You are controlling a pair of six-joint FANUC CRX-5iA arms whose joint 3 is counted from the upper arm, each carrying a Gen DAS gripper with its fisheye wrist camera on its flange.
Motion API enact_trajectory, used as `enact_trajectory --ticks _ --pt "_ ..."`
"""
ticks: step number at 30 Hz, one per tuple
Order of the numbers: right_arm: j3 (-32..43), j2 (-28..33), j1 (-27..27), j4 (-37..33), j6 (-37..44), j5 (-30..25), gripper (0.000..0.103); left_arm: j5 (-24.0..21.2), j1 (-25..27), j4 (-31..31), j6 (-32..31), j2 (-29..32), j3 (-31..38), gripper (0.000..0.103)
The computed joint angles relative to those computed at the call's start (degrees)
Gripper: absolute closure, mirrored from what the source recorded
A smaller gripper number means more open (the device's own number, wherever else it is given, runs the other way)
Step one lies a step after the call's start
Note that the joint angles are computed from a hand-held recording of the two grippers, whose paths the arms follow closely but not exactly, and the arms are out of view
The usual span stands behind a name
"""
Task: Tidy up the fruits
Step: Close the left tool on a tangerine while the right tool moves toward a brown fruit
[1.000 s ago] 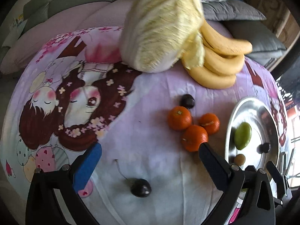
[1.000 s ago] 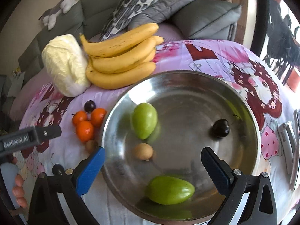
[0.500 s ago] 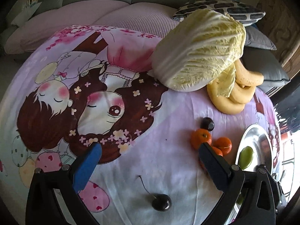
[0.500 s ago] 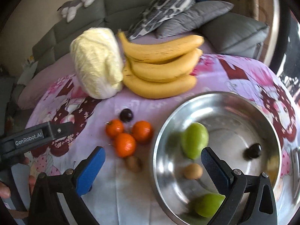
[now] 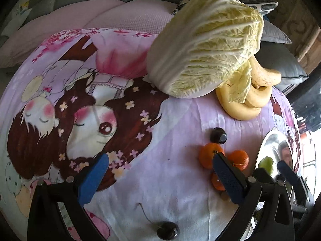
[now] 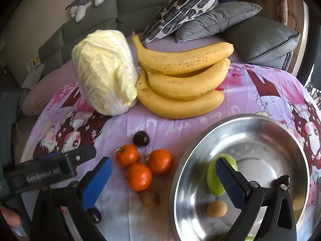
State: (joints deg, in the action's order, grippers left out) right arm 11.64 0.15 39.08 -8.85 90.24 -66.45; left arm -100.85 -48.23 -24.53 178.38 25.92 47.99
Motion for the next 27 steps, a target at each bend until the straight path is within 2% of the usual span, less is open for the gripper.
enact_trajectory --ticks 4,9,15,17,18,22,25,27 --pt "0.76 1.02 -1.38 0.44 -1.64 1.03 0.0 0.62 0.42 0.04 -1.37 -0.09 -0.06 0.0" --pt "2.5 3.01 -2.24 2.42 -2.44 0.44 0.0 1.9 0.98 0.13 0.82 -0.64 -1.18 0.0" --pt "4.05 4.07 -2.5 3.06 -2.8 0.65 0.0 3.4 2.06 2.04 -1.25 0.91 -0.02 0.001" --pt "3.11 3.67 -2.22 3.99 -3.13 1.53 0.0 4.16 2.21 2.48 -2.37 1.57 0.71 0.005" --pt "2.74 3.57 -2.21 4.27 -3.24 1.67 0.0 4.61 2.35 2.82 -2.88 1.86 0.98 0.011" --pt "2.65 3.73 -2.81 3.96 -3.97 1.09 0.0 9.55 3.11 5.18 -3.83 1.34 -0.92 0.022" --pt "2.72 3.77 -3.2 3.4 -4.11 0.47 0.0 9.79 3.22 5.75 -5.52 2.67 0.84 0.033" --pt "2.6 3.79 -3.37 3.44 -4.55 -0.01 0.0 9.65 3.39 6.2 -6.09 3.42 1.65 0.036"
